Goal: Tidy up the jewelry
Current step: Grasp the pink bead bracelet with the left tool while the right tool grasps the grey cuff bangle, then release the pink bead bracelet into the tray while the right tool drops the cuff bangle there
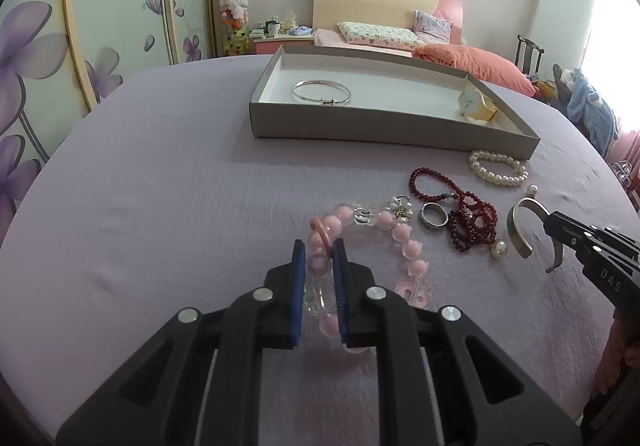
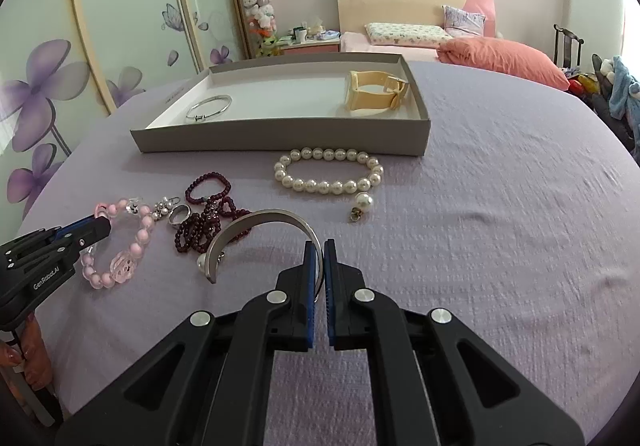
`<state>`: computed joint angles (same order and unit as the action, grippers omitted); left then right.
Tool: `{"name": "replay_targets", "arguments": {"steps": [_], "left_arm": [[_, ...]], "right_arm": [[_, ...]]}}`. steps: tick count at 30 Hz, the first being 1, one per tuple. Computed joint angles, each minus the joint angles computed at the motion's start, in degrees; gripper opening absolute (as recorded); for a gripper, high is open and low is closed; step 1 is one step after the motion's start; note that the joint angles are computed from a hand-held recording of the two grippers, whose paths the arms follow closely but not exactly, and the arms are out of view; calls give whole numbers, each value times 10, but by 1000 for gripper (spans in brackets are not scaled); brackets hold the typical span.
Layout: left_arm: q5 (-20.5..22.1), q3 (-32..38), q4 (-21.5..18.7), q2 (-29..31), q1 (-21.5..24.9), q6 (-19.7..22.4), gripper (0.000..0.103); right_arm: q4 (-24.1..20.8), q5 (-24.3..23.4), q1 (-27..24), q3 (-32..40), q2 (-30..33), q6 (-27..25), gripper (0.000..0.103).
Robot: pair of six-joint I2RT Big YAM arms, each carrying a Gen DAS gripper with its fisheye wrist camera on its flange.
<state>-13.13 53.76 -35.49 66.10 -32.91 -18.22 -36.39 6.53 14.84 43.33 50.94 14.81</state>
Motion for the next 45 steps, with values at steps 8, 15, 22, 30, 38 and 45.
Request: {"name": "replay_targets", "arguments": {"steps": [8, 15, 22, 30, 38, 45], "left_arm": [[-1, -11, 25, -13, -4, 0, 14], [-6, -12, 46, -20, -14, -1, 14], [-13, -10, 62, -26, -21, 0, 13], [-12, -8, 72, -25, -21, 3, 13], [-11, 4, 80, -24, -17, 5, 13], [-15, 18, 89, -13, -20, 9, 13]], "right_arm": [[11, -9, -8, -4, -5, 9, 5], [24, -14, -11, -7, -15, 15, 5], [33, -17, -17, -7, -23, 17, 5], [40, -21, -22, -6, -30, 16, 5], [49, -30, -29, 1, -28, 15, 5], [59, -25, -24, 15, -20, 14, 5]]}}
